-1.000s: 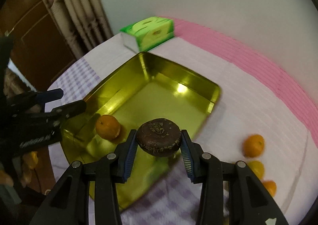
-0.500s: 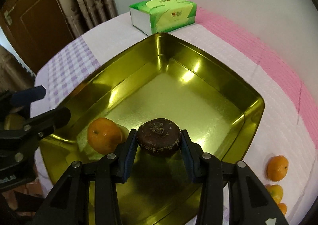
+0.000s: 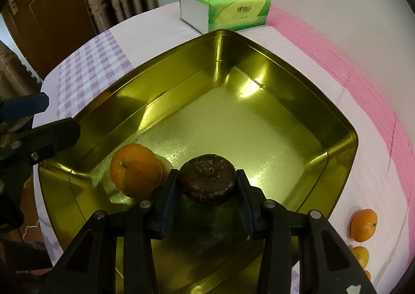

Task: Organize fruits
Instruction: 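Lower the brown fruit into the gold tray and open the right gripper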

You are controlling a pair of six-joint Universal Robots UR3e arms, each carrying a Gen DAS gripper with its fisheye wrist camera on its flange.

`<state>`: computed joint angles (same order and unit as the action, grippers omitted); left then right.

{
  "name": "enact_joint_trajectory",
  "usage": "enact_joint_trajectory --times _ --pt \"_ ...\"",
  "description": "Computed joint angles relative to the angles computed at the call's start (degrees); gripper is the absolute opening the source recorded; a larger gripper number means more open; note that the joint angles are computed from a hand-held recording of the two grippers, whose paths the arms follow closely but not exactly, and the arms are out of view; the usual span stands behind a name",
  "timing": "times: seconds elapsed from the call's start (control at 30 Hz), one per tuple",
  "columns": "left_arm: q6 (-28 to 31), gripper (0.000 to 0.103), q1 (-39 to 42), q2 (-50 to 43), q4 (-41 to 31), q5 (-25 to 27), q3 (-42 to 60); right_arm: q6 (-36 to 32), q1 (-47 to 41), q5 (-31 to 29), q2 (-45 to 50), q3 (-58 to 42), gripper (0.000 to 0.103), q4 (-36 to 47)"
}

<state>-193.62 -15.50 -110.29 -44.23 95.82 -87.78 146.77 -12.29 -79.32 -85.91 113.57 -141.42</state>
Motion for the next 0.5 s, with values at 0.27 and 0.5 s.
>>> enact_joint_trajectory --times 0.27,0.5 --pt "-0.41 0.070 0.79 -0.02 -0.04 -1.12 -0.16 0.00 -0.20 0.27 -0.60 0.22 0.042 0.12" --pt "-0.13 0.072 0.30 -0.28 -0.08 -0.93 0.27 -0.82 -2.21 2.86 -5.67 1.47 0.050 2.33"
